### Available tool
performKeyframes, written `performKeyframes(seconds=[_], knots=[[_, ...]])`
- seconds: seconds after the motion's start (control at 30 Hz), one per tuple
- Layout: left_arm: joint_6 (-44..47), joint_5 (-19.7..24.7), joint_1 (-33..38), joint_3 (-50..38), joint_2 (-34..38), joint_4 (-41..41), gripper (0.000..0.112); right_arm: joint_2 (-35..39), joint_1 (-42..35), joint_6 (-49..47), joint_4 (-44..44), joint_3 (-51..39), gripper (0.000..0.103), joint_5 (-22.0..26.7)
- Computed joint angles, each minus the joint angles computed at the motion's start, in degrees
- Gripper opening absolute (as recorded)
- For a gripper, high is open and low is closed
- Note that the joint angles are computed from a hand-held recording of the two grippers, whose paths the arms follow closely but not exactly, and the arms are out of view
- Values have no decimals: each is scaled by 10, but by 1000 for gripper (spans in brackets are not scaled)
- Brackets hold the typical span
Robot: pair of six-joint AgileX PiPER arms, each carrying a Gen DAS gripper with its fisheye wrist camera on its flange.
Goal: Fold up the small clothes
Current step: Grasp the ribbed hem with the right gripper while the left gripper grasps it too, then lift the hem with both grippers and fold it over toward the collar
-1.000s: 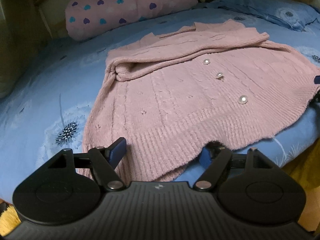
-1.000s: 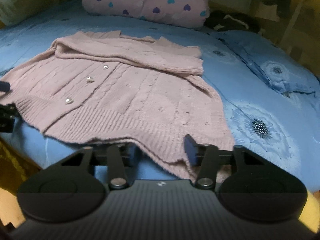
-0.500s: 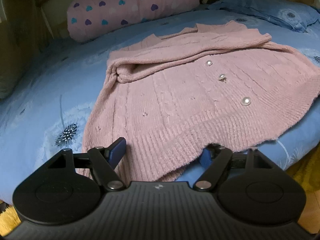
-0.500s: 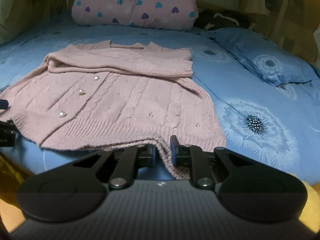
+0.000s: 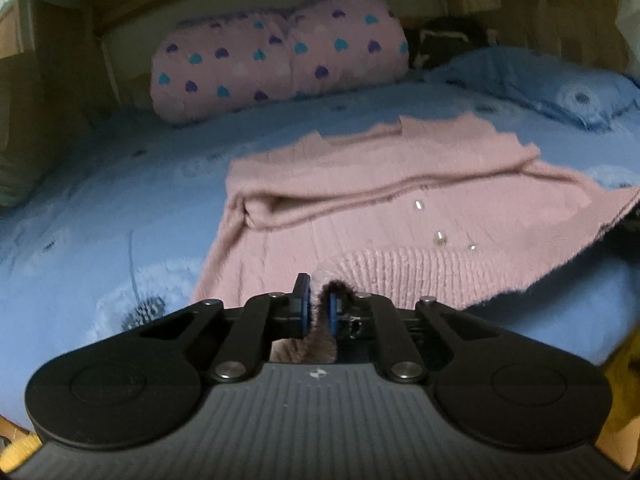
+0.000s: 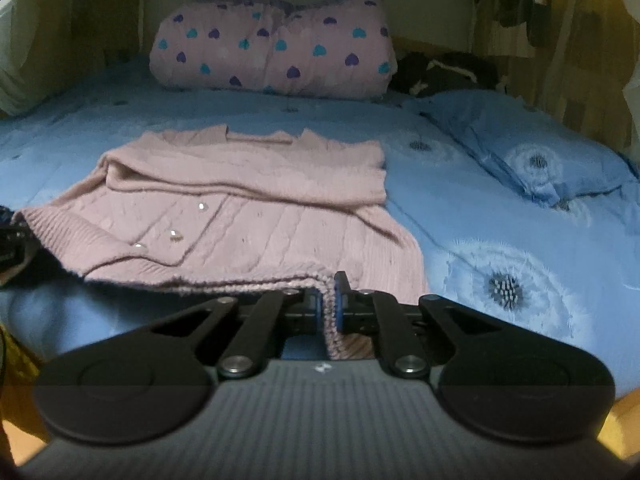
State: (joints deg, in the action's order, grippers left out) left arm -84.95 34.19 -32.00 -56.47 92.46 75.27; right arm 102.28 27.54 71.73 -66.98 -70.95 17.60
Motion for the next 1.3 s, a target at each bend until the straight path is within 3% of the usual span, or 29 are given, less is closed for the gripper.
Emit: performKeyframes(seconds=[0.43, 0.8, 0.97, 1.3], knots=[[-16, -15, 26, -64, 7, 33, 10, 15, -3, -4, -33, -65, 8, -2], [62, -44, 72, -205, 58, -7, 9, 78, -16, -111, 37, -209, 8, 11], [158, -52, 95, -312, 112, -74, 9, 124, -21, -156, 68, -296, 8, 18], [362, -41, 137, -544, 247, -218, 9, 254, -42, -344, 235, -528, 8, 61]])
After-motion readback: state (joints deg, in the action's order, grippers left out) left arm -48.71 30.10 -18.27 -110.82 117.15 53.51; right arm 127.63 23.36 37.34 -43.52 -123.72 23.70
